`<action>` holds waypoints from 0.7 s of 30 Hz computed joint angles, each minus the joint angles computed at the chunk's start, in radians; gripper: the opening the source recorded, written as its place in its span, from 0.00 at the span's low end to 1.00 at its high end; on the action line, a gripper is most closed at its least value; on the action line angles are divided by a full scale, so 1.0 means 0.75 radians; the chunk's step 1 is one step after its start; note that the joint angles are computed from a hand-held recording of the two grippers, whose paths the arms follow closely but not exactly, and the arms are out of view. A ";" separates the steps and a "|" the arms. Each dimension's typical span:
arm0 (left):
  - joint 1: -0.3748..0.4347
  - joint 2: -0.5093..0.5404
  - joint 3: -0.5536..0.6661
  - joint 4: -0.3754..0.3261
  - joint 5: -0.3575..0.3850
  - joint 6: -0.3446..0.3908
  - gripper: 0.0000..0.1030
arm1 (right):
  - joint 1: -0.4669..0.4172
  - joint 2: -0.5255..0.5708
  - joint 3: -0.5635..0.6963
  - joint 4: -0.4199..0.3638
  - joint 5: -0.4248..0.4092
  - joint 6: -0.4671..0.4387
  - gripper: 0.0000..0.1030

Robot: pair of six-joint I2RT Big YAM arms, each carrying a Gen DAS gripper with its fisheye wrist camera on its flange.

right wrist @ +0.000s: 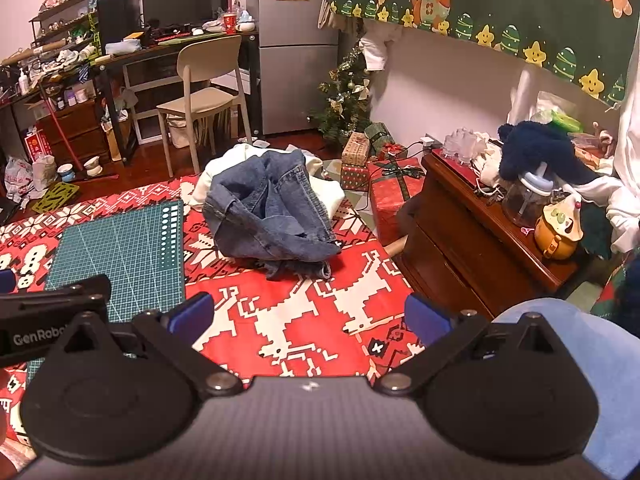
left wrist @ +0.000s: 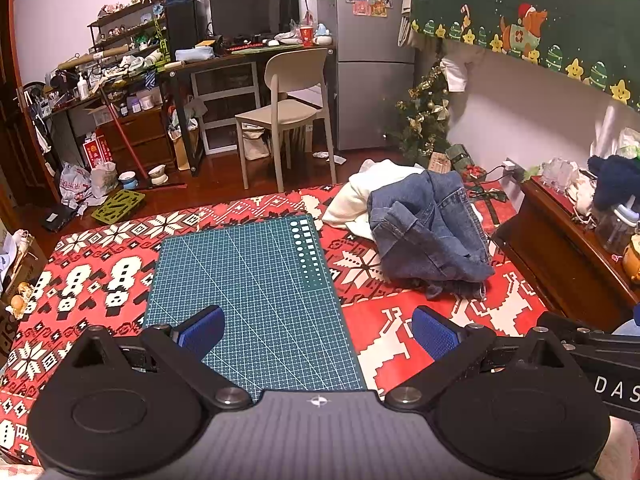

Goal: Fold clothes

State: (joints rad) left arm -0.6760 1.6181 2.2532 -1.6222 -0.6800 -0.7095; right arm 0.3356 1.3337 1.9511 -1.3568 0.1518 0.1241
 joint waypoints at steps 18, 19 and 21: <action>0.003 -0.013 -0.029 0.021 0.007 0.010 0.98 | 0.007 -0.007 -0.022 0.007 0.006 0.003 0.99; 0.003 -0.013 -0.031 0.022 0.008 0.010 0.98 | 0.008 -0.007 -0.023 0.007 0.008 0.003 0.99; 0.005 -0.015 -0.035 0.024 0.014 0.008 0.98 | 0.009 -0.006 -0.023 0.006 0.012 0.003 0.99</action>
